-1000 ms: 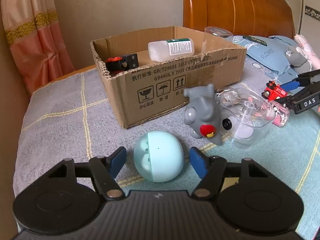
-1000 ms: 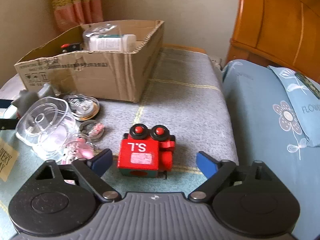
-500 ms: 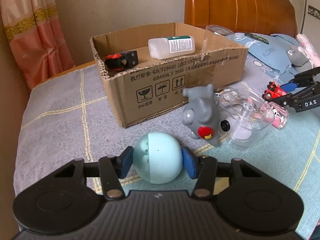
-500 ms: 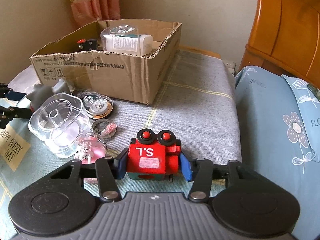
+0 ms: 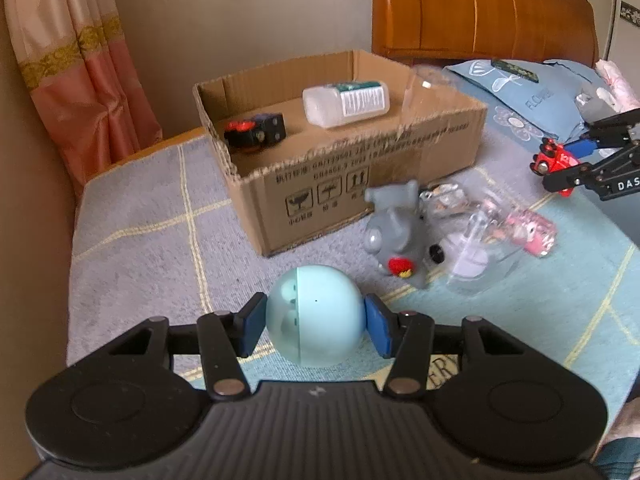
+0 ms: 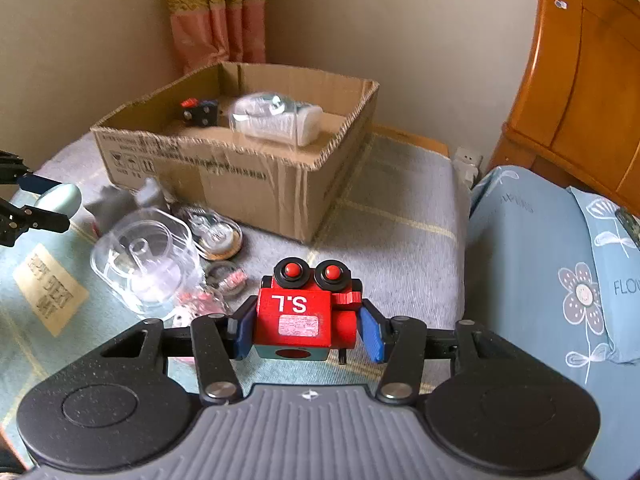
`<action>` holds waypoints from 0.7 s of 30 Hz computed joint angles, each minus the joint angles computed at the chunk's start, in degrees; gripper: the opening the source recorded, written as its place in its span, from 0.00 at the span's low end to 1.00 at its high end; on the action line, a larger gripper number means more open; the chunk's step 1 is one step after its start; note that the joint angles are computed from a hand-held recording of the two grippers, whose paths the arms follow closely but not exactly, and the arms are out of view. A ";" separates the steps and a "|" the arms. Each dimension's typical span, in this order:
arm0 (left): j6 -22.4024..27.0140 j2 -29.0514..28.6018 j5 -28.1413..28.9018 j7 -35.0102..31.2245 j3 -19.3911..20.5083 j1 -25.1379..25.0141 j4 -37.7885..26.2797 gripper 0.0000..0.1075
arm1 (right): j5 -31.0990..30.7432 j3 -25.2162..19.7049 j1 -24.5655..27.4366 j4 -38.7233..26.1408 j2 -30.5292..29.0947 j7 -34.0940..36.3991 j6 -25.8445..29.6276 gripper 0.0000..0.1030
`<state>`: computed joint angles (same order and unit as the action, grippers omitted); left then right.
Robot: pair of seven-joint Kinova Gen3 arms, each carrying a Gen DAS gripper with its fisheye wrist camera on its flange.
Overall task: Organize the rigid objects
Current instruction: 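Carry the blue ball and S.L toy into the box and open both tools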
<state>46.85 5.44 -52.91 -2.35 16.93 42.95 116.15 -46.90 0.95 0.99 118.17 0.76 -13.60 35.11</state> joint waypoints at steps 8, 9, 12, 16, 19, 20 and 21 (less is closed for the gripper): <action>4.19 -2.58 4.33 -8.75 0.97 -2.19 -6.11 0.48 | 1.77 0.39 -0.16 -5.07 -0.26 -0.51 5.11 0.55; 4.96 -2.45 4.70 -9.85 0.97 -2.51 -7.24 0.48 | 1.91 0.36 -0.21 -5.86 -0.09 -1.02 5.72 0.55; 5.72 -2.16 5.32 -12.81 0.52 -3.56 -9.87 0.48 | 1.86 0.16 -0.19 -8.36 0.48 -1.68 7.45 0.55; 6.44 -0.77 4.64 -16.40 -0.58 -4.66 -13.10 0.48 | 2.42 -0.53 -0.52 -10.95 0.92 -2.57 7.78 0.55; 5.93 0.50 5.29 -19.22 -1.90 -5.66 -15.40 0.48 | 2.94 -0.95 -0.83 -12.72 1.30 -3.51 7.77 0.55; 5.57 0.90 5.61 -19.94 -2.36 -5.94 -16.03 0.48 | 3.03 -1.09 -0.90 -13.29 1.48 -3.80 7.76 0.55; 5.24 1.46 5.77 -20.56 -2.85 -6.21 -16.73 0.48 | 3.25 -1.26 -1.01 -13.87 1.65 -4.22 7.68 0.55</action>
<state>52.09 6.90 -47.13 -22.92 14.08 36.74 99.41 -43.65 -0.31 -0.02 104.30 2.41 -17.82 42.79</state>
